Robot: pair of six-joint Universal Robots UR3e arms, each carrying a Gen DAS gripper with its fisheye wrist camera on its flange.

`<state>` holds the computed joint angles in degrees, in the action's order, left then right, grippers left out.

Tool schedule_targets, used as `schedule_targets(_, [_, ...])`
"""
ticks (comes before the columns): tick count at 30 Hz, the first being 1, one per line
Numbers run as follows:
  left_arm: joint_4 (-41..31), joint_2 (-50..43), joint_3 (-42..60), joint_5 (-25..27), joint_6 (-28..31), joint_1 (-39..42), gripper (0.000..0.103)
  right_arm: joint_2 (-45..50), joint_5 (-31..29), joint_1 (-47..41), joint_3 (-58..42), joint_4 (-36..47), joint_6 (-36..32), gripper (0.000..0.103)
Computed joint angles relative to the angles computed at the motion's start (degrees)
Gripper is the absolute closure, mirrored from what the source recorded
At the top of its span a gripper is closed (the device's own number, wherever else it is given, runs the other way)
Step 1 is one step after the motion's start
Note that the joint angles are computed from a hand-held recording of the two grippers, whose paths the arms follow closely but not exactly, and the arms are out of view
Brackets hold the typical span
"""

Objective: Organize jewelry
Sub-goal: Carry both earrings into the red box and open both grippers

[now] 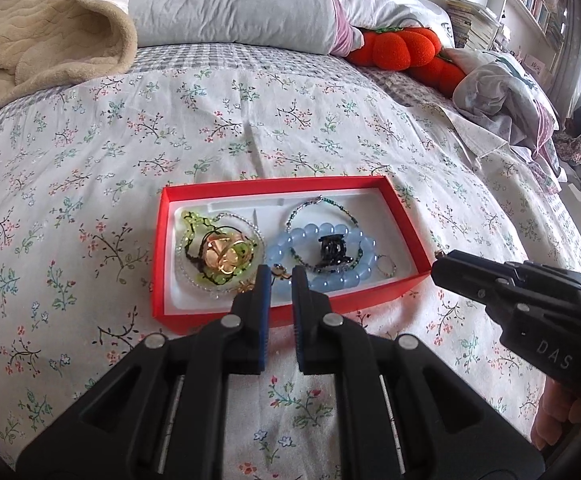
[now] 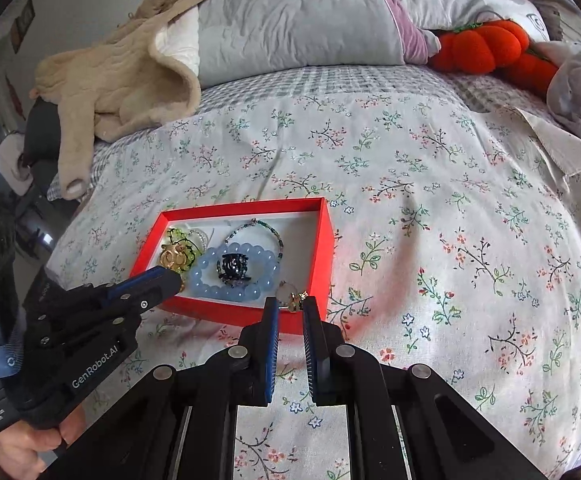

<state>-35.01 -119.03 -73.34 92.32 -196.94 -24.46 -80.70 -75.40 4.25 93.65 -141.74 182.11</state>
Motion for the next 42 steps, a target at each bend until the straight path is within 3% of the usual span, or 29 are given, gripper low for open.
schedule_targets(7, [-0.8,-2.2,2.7,0.6,-0.1,-0.3,0.091,1.2,0.1,0.0,-1.0,0.3,-0.4,0.091])
schedule_targets(12, [-1.9,-2.0,3.3,3.0,0.6,-1.3,0.075,1.5,-0.1,0.3,-1.4,0.3,-0.4,0.091])
schedule_targets(18, [-1.5,1.3,0.3,4.3,1.4,-1.6,0.067,3.0,-0.3,0.6,-3.1,0.1,0.1,0.091])
schedule_targets(33, [-3.4,4.2,-3.2,5.8,1.9,-1.0,0.059,8.8,-2.8,3.1,-8.0,-2.7,0.9,0.091])
schedule_targets(42, [-4.6,4.5,-2.8,6.7,1.0,-1.1,0.046,7.3,-1.4,2.0,-7.5,-1.1,0.2,0.089])
